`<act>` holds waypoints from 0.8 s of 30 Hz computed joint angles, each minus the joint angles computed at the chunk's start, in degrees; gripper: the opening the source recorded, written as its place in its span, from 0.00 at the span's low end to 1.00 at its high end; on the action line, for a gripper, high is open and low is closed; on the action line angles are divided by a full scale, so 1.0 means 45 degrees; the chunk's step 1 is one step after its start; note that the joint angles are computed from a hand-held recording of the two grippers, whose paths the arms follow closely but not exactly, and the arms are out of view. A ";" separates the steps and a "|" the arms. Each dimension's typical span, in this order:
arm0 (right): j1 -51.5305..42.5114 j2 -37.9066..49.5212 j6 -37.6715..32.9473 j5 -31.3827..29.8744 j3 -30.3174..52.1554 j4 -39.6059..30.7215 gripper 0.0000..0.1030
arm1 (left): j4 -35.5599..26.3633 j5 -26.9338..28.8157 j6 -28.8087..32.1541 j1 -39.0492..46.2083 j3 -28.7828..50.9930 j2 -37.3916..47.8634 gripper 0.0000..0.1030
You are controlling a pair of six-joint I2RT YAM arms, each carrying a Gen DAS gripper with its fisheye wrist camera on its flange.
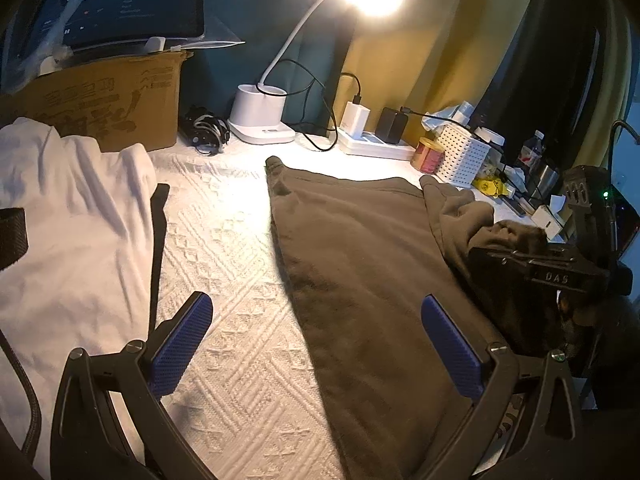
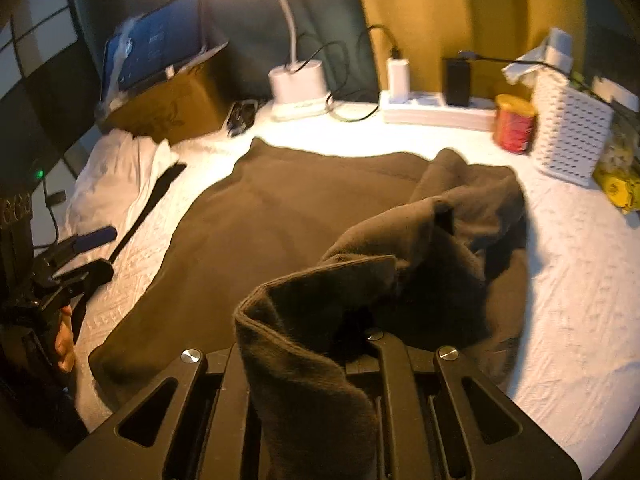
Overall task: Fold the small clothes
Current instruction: 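Fold the held shirt side over toward the shirt middle with the right tool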
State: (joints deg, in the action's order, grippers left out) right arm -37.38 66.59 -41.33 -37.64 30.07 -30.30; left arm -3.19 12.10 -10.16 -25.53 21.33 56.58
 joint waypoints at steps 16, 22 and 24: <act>0.4491 -0.1913 0.1016 0.1840 -0.1640 -0.0111 0.43 | -0.0585 -0.0048 -0.0021 0.0288 -0.0253 -0.0833 0.99; 0.6273 -0.2493 0.1660 0.0988 -0.1518 -0.1418 0.53 | -0.1018 -0.0247 -0.0083 0.0437 -0.0258 -0.1266 0.99; 0.7056 -0.3024 0.2199 0.1275 -0.1732 -0.1388 0.53 | -0.1172 -0.0270 -0.0121 0.0581 -0.0238 -0.1393 0.99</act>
